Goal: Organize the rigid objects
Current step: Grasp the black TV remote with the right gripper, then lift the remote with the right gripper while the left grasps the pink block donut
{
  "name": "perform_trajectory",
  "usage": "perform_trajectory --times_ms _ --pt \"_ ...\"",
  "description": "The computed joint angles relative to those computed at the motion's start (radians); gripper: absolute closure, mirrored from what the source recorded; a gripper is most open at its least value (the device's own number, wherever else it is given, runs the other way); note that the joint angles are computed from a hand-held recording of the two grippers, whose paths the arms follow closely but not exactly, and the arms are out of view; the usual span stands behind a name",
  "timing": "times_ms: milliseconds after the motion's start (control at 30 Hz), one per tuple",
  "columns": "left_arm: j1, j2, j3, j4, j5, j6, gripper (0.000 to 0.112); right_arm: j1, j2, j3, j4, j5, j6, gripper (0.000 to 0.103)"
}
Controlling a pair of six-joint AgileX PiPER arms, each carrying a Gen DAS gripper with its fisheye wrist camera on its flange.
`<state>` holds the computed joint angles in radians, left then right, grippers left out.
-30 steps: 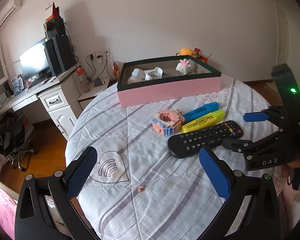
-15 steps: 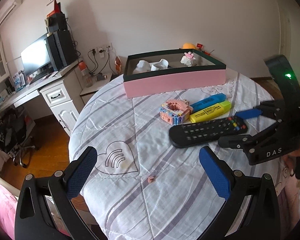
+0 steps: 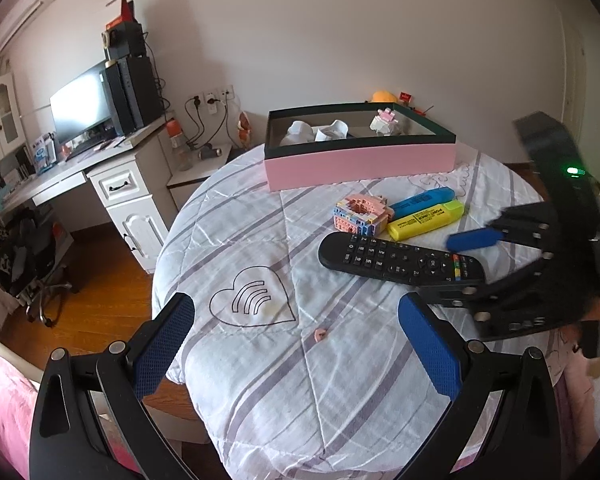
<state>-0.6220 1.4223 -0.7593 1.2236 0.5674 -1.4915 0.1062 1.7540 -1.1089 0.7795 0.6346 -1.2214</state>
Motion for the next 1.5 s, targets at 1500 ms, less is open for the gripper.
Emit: perform_trajectory --times_ms 1500 --pt "0.198 0.598 -0.729 -0.725 -0.071 0.763 0.009 -0.249 0.147 -0.192 -0.015 -0.064 0.263 0.056"
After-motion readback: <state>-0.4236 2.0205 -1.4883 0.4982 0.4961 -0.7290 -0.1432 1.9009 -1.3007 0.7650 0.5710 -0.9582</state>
